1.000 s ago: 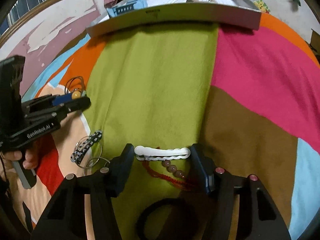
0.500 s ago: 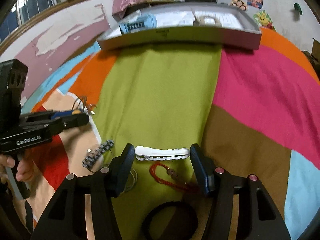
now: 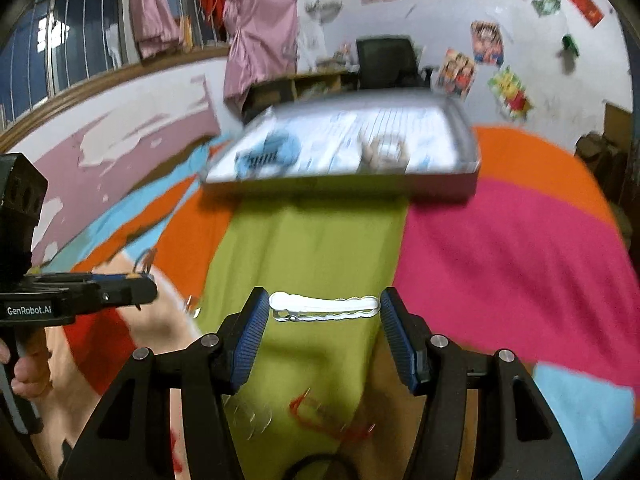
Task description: Organize jewelry
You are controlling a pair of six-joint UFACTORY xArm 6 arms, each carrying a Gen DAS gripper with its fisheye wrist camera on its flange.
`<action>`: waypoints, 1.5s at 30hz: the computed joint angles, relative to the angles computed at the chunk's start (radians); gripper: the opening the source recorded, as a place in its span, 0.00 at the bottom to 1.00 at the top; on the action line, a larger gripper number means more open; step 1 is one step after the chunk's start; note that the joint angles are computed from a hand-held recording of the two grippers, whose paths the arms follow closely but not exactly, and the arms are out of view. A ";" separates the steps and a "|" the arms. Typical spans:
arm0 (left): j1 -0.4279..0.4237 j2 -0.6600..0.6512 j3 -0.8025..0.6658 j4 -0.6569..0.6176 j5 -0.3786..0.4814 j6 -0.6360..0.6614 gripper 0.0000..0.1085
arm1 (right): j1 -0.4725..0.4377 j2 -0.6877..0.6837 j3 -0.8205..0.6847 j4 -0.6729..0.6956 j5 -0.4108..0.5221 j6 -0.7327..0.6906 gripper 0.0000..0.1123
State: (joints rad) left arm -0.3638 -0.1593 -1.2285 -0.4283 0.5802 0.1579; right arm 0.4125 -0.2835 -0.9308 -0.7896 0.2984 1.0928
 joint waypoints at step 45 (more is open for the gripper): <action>-0.033 0.671 -0.848 0.151 0.220 -0.326 0.59 | -0.247 0.305 -0.334 -0.042 -0.024 -0.068 0.55</action>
State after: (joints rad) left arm -0.3970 0.5121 -2.0767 -0.2772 0.8001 -0.1677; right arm 0.1656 0.0218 -1.2652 -0.8312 0.2748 1.0244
